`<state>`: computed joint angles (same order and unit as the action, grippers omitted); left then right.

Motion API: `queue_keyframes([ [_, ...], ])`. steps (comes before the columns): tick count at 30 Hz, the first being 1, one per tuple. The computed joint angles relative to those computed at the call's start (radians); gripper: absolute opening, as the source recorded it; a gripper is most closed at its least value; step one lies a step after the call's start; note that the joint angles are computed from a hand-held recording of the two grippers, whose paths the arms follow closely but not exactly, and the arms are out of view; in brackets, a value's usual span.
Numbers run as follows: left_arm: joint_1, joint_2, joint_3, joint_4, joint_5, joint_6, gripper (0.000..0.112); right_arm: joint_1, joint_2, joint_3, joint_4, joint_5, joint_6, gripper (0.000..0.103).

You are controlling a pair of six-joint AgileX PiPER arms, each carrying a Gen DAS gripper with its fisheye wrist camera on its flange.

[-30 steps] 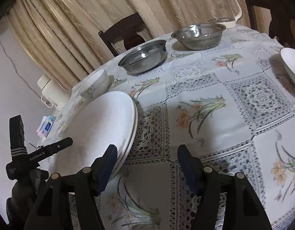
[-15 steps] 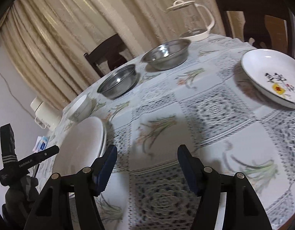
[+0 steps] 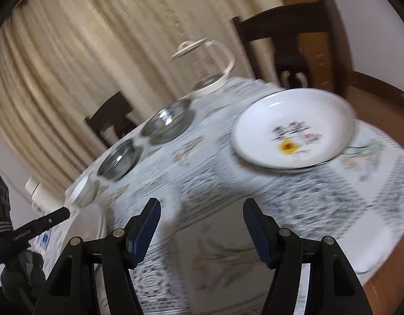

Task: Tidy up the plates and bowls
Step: 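Move both tools to the printed white deep plate by the chair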

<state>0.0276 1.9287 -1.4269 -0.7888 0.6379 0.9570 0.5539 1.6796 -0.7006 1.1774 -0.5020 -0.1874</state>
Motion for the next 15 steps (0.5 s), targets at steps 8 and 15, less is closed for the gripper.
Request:
queue_keyframes([
  [8, -0.142, 0.045, -0.078, 0.058, 0.015, -0.101, 0.078, -0.05, -0.098, 0.125, 0.04, -0.072, 0.003, 0.068],
  [15, -0.249, 0.147, -0.198, 0.055, 0.057, -0.152, 0.078, -0.164, -0.132, 0.172, 0.017, -0.061, 0.004, 0.068],
])
